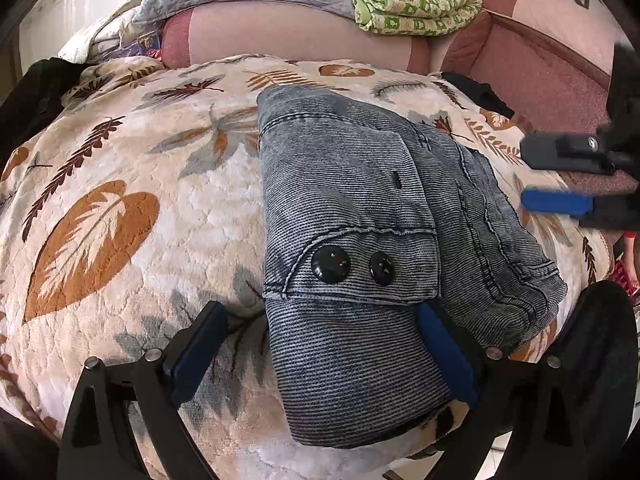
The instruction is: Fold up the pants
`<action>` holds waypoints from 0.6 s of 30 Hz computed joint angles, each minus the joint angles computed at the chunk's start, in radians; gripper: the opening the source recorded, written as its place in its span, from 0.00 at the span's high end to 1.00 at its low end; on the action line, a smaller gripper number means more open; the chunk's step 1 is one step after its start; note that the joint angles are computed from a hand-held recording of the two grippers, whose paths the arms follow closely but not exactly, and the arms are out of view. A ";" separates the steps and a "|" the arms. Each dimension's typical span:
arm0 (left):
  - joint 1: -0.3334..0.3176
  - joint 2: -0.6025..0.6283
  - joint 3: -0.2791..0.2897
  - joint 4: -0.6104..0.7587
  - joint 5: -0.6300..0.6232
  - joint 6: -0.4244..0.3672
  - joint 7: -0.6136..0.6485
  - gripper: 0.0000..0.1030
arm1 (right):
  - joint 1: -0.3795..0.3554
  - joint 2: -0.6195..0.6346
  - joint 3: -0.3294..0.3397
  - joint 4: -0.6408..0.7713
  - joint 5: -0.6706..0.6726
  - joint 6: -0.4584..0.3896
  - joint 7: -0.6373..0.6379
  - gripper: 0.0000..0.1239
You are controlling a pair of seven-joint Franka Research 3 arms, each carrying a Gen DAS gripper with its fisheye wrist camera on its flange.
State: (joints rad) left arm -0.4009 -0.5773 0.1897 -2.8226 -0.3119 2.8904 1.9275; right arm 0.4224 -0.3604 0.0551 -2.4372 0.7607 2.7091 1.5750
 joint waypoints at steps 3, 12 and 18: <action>-0.010 -0.013 0.021 0.017 -0.017 -0.040 0.013 0.05 | 0.057 0.049 -0.078 -0.034 0.243 0.006 -0.159 0.43; -0.050 -0.050 0.238 0.070 -0.301 -0.103 -0.005 0.06 | -0.029 0.009 -0.053 -0.032 0.266 -0.130 -0.204 0.43; -0.040 -0.017 0.193 0.076 -0.351 -0.155 0.121 0.06 | -0.114 0.076 0.062 0.194 -0.218 -0.203 0.080 0.43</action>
State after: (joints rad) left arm -0.4409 -0.5946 0.3826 -2.7462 -0.6626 2.7354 2.0481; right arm 0.3086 -0.2846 0.1172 -2.2427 0.5424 2.5062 1.6546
